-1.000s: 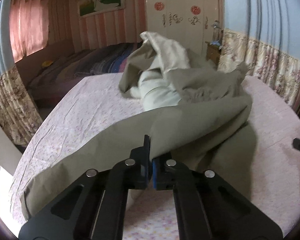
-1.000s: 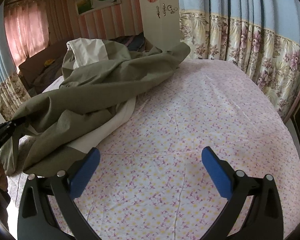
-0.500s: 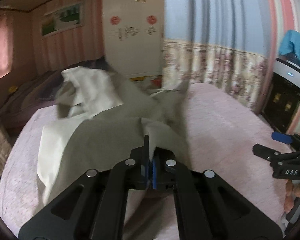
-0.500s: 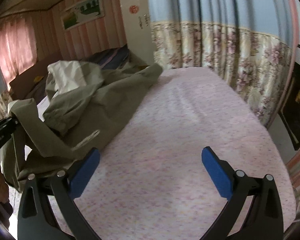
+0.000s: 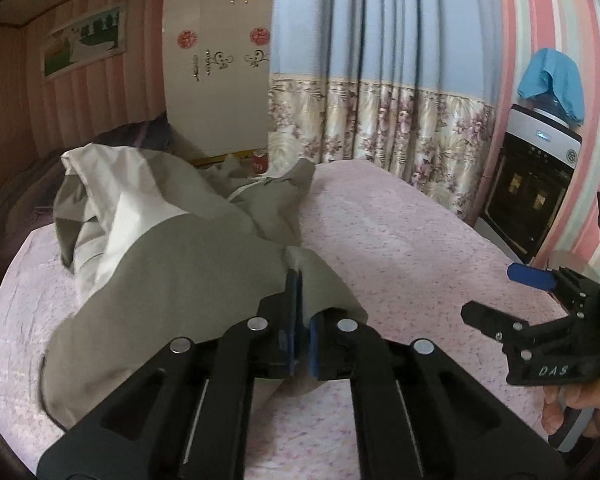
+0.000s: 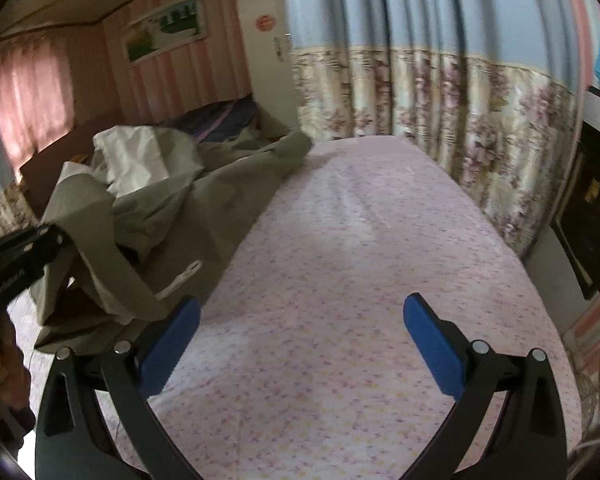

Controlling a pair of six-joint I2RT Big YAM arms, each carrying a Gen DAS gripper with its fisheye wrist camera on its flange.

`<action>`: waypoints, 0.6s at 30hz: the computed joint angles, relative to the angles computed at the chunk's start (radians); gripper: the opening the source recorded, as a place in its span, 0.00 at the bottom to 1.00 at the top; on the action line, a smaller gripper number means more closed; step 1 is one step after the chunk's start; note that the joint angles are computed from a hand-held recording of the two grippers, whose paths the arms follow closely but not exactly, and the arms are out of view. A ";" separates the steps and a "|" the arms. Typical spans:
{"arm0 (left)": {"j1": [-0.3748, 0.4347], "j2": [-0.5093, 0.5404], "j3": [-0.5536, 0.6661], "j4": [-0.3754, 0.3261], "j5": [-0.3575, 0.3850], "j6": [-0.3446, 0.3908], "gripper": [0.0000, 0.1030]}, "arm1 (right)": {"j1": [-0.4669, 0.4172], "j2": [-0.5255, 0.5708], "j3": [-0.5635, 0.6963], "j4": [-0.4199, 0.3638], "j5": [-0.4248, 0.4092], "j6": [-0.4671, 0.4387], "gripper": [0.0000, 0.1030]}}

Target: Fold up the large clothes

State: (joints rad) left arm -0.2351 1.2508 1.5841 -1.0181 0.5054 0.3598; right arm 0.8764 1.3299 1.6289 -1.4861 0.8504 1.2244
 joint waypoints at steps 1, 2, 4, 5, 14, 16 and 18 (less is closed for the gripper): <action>0.012 0.004 0.007 -0.007 -0.003 0.014 0.28 | 0.002 0.013 0.009 0.011 -0.004 -0.017 0.98; 0.032 0.003 0.007 -0.004 -0.009 0.023 0.43 | 0.005 0.023 0.016 0.024 -0.007 -0.031 0.98; 0.066 -0.002 0.000 0.029 -0.019 0.005 0.91 | 0.006 0.039 0.024 0.062 -0.019 -0.064 0.98; 0.092 -0.003 -0.002 0.043 -0.006 -0.014 0.94 | 0.006 0.044 0.025 0.087 -0.028 -0.084 0.98; 0.204 0.021 0.022 0.035 0.048 0.004 0.97 | 0.025 0.143 0.097 0.193 -0.080 -0.231 0.98; 0.220 0.023 0.020 0.038 0.046 0.012 0.97 | 0.028 0.158 0.110 0.205 -0.084 -0.249 0.98; 0.238 0.029 0.024 0.034 0.043 0.019 0.97 | 0.028 0.177 0.128 0.214 -0.091 -0.265 0.98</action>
